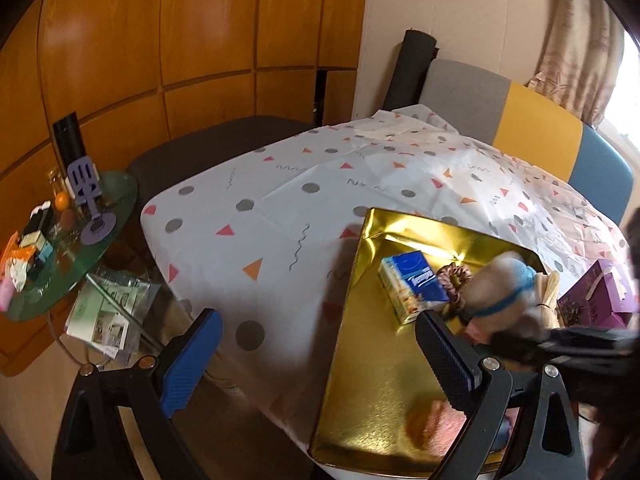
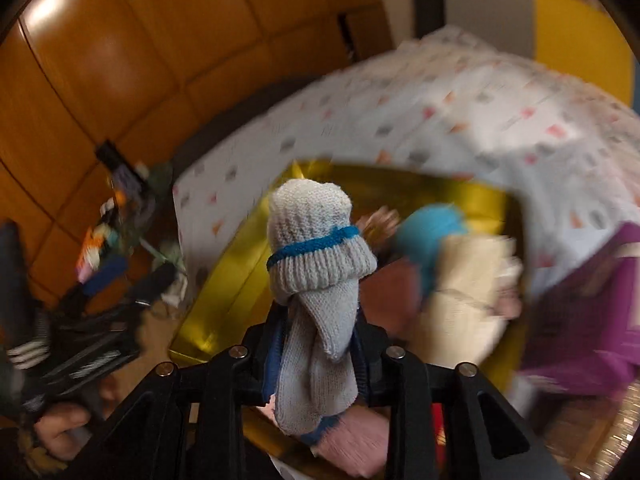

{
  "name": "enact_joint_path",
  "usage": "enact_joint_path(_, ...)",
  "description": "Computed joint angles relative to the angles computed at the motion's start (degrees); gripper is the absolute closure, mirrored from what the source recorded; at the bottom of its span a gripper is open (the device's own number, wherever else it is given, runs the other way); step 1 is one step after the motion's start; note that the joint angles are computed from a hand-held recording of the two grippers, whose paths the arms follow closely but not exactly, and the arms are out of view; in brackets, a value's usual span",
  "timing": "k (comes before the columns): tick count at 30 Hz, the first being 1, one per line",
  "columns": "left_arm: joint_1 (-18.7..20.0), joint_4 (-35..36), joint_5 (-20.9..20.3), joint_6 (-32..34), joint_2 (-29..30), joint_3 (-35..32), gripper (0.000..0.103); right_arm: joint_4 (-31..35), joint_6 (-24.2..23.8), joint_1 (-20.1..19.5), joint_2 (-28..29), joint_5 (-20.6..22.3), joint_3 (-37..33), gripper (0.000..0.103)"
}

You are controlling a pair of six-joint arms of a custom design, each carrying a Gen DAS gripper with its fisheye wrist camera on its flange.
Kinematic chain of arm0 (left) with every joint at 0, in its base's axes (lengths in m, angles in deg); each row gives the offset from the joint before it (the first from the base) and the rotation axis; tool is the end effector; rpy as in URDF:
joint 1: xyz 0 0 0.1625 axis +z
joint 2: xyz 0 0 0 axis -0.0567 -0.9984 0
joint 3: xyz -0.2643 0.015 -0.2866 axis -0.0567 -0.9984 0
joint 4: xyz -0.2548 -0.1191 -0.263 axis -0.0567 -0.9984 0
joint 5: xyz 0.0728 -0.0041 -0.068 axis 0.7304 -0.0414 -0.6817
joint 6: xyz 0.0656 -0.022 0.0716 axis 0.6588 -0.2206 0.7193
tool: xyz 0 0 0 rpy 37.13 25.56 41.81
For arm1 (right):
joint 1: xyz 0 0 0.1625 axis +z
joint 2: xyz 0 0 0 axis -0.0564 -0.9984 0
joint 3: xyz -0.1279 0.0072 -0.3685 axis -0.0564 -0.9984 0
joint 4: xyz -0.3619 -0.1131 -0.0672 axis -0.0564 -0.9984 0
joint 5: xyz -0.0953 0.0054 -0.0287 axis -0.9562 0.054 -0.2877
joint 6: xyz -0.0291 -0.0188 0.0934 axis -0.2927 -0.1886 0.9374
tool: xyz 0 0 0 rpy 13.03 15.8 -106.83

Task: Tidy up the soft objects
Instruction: 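Carry the white knit glove with the right tool into the gold tray and release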

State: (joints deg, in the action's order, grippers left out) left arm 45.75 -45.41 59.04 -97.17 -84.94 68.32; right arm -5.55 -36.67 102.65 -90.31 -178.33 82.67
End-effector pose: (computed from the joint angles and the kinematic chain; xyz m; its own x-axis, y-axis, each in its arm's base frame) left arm -0.2993 -0.5817 0.1144 -0.4656 -0.8220 -0.3280 0.0777 0.3312 -0.9403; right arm 0.2487 -0.7919 0.1691 -0.4403 -0.8962 0.0541 -0.8788 0.4425 0.1784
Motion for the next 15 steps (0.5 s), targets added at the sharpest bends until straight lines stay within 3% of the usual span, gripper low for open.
enact_joint_path(3,0.06,-2.51,0.10,1.18,-0.56,1.41,0.005,-4.05,0.00,-0.40,-1.24,-2.12,5.31,0.061)
enact_joint_path(7,0.05,-1.28,0.78,1.91,0.62,-0.24,0.005,-7.15,-0.33,-0.53,-3.61,-2.13,9.03,0.059)
enact_joint_path(15,-0.28,-1.32,2.20,5.94,2.82,-3.37,0.005,-15.58,-5.15,-1.48,-10.67,3.05,15.52,0.058)
